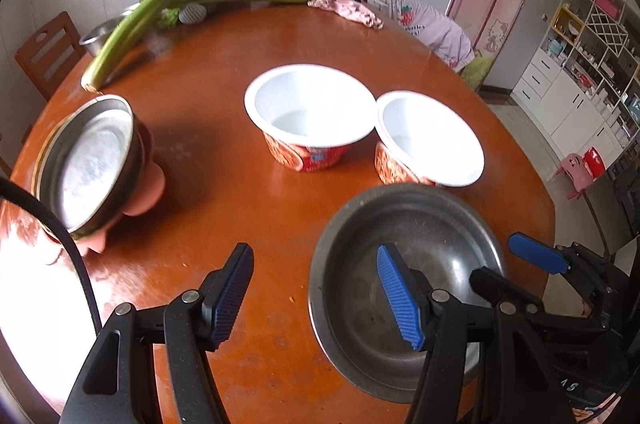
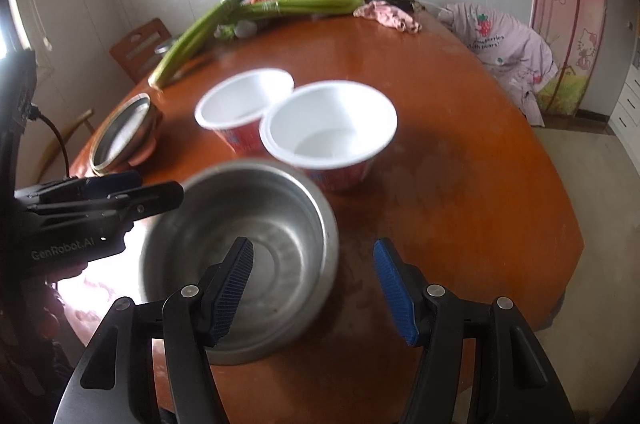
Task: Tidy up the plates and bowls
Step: 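Move the left tool to the large steel bowl and grasp its rim, then lift the large steel bowl with the left tool and set it down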
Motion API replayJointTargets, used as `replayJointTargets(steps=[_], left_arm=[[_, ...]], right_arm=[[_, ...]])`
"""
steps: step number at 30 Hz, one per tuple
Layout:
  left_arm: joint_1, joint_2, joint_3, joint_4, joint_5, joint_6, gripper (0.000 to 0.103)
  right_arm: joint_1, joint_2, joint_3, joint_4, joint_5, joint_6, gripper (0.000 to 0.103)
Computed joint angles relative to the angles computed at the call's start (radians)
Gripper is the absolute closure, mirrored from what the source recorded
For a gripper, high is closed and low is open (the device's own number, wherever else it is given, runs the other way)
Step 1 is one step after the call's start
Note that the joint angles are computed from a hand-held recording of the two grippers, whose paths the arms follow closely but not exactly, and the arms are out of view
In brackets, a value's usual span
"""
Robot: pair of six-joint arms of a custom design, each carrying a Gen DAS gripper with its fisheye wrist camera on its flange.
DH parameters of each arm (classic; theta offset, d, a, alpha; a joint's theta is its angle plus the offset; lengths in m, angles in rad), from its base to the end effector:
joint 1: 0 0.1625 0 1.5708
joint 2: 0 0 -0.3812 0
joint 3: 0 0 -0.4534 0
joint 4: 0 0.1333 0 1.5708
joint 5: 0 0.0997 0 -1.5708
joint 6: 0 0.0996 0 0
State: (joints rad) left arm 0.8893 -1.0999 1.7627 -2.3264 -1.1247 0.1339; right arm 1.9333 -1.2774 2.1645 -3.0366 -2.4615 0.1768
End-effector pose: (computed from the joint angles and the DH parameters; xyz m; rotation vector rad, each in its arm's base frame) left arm -0.2650 -0.6065 0.1430 1.0531 2.5107 -0.2887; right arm 0.2346 -0.4611 0.1780 -0.1104 -2.2830 0.9371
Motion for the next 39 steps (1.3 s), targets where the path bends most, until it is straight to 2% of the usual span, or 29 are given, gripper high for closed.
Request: replayJointTargets(steps=[7,12,17,26,39], left_arm=[[0.007,0.020,-0.003,0.028,-0.007,-0.016,0.039],[0.009,0.031,-0.005,0.029,-0.028,-0.008,0.039],[0.021,0.041,-0.016,0.043,-0.064,-0.013,0.039],[0.036,0.061,-0.041,0.076,-0.120,-0.009,0.047],[0.053,0.051,-0.047,0.071,-0.136,-0.012,0.048]], right_arm=[[-0.022,0.016,0.006,-0.019,0.023,-0.020,0.039],[-0.031,0.022,0.004,-0.025,0.039,-0.031,0.051],[-0.034,0.023,0.002,-0.020,0.062,-0.040,0.055],[-0.033,0.040,-0.012,-0.006,0.076,-0.056,0.056],[-0.006,0.069,-0.047,0.011,0.045,-0.068,0.056]])
